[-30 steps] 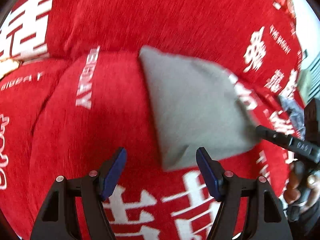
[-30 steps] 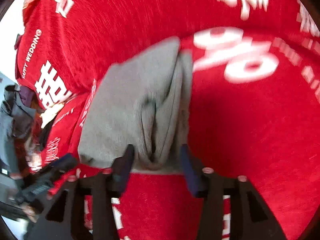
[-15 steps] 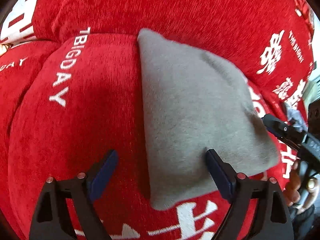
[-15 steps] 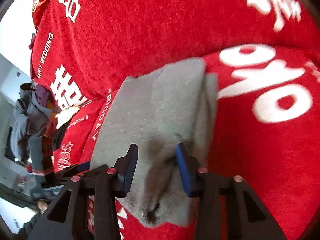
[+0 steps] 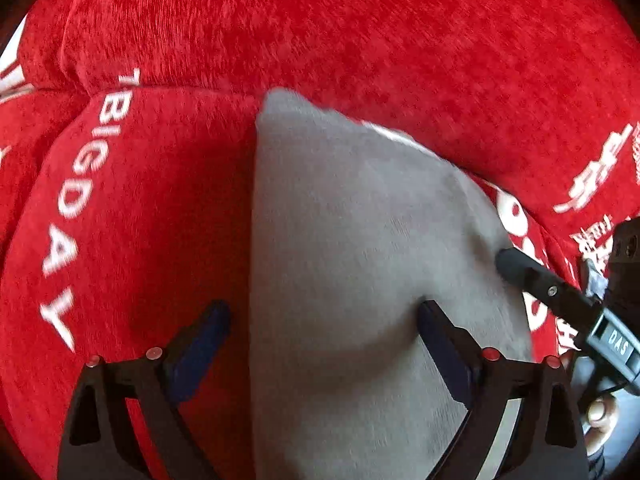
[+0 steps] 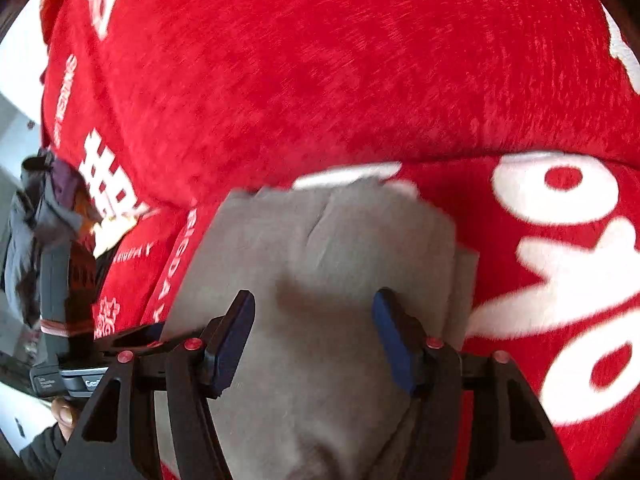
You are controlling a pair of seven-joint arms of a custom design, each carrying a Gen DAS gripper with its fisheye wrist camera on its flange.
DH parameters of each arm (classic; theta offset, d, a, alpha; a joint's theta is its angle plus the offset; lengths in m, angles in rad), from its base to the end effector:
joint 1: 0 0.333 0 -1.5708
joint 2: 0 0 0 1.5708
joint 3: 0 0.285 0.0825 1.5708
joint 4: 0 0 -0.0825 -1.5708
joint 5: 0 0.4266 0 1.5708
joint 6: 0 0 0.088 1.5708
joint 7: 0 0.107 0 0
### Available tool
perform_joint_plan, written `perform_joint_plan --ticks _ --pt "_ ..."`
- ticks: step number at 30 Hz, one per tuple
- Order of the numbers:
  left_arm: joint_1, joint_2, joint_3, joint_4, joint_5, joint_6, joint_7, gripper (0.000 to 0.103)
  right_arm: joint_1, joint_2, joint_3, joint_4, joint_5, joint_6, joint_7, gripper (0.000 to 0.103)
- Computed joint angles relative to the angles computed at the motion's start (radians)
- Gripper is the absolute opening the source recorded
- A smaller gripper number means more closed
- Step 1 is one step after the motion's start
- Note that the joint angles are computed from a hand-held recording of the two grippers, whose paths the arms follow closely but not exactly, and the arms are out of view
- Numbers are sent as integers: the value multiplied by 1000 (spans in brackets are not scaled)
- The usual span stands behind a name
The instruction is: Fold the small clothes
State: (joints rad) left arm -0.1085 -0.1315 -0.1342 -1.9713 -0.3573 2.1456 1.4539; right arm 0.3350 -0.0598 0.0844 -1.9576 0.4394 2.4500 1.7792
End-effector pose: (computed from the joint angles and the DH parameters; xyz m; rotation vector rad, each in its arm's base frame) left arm 0.5731 -0.1597 0.5185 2.1383 -2.0918 0.6453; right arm 0.5722 0.2562 0.5185 -1.7188 1.8060 0.0969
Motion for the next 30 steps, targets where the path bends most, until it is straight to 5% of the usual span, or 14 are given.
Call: perform_joint_plan --ticks 4,8,12,17,20,30 --pt "5 11 -7 48 73 34 -18 95 -16 -6 17 44 -347 -54 209 66" --pt "-9 72 -38 120 223 32 -44 95 8 13 13 72 -217 -58 46 68" --pt "-25 180 -48 223 371 -30 -119 95 27 124 30 192 -358 -190 28 68" --pt "-31 215 -40 262 415 -39 -126 96 33 158 11 221 -488 -213 167 82" --pt "-36 167 -39 225 464 2 -143 96 57 129 17 220 -641 -228 260 82" --pt "-36 -53 -43 -16 397 47 -118 95 103 72 61 186 -632 -338 182 82"
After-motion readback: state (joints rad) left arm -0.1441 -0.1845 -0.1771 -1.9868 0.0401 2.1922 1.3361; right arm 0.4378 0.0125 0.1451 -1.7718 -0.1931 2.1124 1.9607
